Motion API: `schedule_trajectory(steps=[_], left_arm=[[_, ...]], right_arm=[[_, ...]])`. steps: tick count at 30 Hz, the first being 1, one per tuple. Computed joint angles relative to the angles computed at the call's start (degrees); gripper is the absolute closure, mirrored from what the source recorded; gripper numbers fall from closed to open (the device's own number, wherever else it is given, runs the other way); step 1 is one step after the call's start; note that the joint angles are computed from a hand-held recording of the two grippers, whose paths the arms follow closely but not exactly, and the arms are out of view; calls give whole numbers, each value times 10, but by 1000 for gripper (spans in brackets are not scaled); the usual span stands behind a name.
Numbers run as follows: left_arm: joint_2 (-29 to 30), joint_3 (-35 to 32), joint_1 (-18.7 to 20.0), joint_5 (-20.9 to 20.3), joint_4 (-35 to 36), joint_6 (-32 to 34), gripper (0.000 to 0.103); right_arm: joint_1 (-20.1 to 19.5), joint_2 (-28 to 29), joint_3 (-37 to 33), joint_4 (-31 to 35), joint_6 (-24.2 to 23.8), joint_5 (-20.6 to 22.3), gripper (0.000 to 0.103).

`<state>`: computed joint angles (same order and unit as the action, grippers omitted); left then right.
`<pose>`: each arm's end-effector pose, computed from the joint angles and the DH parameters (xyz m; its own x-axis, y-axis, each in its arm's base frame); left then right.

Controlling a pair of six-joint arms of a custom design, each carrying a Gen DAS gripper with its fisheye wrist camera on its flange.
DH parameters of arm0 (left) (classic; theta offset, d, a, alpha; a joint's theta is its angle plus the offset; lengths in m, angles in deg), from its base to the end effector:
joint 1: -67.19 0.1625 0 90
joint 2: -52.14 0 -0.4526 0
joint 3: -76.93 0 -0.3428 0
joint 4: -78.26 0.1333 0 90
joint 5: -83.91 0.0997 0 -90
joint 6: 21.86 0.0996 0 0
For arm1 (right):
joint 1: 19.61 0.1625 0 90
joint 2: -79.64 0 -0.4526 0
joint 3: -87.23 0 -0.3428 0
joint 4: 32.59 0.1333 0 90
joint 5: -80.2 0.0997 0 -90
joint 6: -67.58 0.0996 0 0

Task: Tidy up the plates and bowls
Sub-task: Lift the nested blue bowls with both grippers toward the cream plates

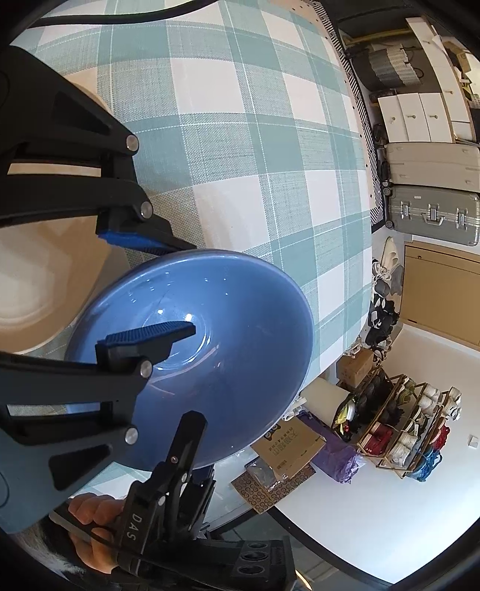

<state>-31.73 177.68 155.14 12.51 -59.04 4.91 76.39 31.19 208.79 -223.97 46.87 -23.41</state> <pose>0.1467 -0.5157 0.4821 -0.8369 0.2743 -0.4736 0.4568 0.8268 -0.3282 0.1650 -0.5190 0.1352 -0.8825 -0.3011 0.3613 -0.4321 0.8226 -0.3697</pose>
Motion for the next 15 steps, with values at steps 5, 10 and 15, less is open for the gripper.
schedule_trajectory(steps=[5, 10, 15], left_arm=[[-7, 4, -3, 0, -3, 0, 71], [-18, 8, -10, -2, -1, -2, 71], [-29, 15, -16, -1, -1, -4, 71]], right_arm=[[1, 0, 0, 1, 0, -1, 53], [4, -3, 3, -8, 0, -3, 53], [9, -6, 9, -17, -1, -9, 53]])
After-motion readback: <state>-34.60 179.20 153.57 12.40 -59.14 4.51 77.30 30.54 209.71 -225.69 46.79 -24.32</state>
